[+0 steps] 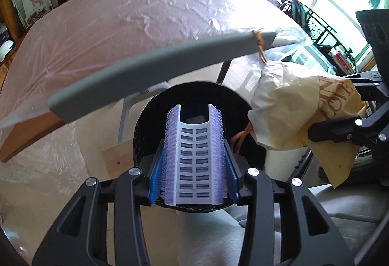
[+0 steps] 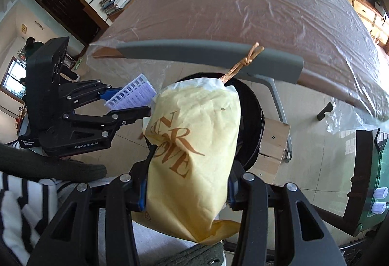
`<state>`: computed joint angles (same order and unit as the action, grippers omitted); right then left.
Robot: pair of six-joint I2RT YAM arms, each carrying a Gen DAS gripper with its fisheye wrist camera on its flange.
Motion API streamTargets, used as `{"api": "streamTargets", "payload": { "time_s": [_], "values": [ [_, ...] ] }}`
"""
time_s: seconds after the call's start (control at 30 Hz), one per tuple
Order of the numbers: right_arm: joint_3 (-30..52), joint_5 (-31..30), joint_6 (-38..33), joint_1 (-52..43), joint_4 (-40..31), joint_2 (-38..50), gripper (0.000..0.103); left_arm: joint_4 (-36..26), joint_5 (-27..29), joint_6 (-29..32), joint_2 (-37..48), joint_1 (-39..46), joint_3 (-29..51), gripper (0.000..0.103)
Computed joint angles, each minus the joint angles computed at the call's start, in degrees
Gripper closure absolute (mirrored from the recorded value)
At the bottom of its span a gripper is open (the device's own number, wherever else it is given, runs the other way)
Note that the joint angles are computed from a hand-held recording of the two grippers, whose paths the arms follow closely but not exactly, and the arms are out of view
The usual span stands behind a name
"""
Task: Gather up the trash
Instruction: 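Carry the yellow bag and lavender roller with both tools over the trash bin, then open the right tool to drop the bag while the left tool drops the roller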
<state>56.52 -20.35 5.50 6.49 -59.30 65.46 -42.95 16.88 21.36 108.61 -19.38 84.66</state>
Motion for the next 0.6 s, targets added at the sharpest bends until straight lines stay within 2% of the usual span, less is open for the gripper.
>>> {"api": "streamTargets", "payload": {
  "time_s": [0.37,0.6],
  "values": [
    [-3.7,5.3,3.6,2.1,8.7,8.5,0.058,1.6,-5.1,-5.3,3.8,-2.3,1.6,0.059],
    [-4.2,4.8,5.1,3.2,12.1,11.3,0.059,1.9,-6.2,-5.3,6.2,-3.3,3.2,0.059]
  ]
}}
